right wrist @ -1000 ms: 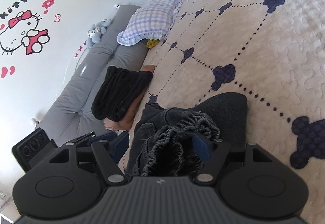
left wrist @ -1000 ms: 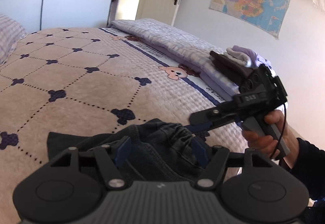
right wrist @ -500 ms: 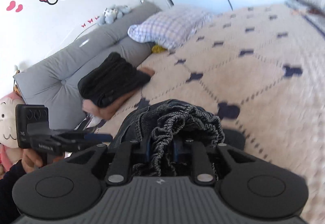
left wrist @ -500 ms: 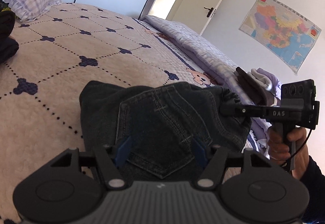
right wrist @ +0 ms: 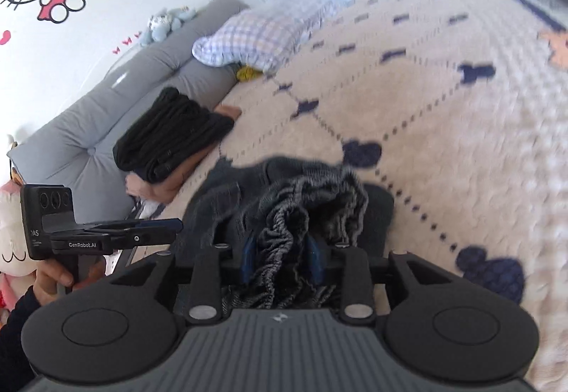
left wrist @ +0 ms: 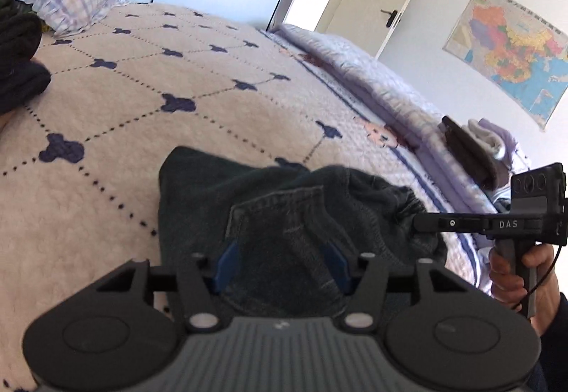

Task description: Fold clothes

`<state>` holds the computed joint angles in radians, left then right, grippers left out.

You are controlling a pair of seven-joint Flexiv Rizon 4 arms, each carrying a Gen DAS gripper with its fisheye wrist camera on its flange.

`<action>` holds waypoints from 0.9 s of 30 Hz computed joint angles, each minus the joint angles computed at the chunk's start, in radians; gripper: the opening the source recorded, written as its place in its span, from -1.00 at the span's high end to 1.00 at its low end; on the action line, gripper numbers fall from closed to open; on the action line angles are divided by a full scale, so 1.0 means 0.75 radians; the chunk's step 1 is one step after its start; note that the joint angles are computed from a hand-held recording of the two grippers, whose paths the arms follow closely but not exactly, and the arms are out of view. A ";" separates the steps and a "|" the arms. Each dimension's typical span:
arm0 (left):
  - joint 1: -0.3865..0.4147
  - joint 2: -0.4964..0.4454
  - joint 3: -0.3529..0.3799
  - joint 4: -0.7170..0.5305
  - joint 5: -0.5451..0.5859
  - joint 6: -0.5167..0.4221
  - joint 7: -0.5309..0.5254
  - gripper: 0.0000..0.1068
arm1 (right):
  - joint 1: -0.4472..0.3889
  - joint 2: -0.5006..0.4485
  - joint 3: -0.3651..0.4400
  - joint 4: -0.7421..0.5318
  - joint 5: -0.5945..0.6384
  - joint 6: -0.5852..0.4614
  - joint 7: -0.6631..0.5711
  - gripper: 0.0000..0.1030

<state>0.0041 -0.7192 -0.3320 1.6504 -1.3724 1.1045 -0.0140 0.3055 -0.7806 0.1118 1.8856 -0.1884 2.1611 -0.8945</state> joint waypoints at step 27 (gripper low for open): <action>-0.173 -0.425 0.174 -0.599 0.721 0.154 -0.855 0.95 | 0.341 -0.073 -0.376 -0.222 0.072 -0.397 -0.296 0.34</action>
<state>-0.1254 -1.0378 -0.2013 1.2010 -0.8318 1.2201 -0.6555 0.5614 -0.8352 -0.1704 1.7189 -0.1344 1.8637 -1.1165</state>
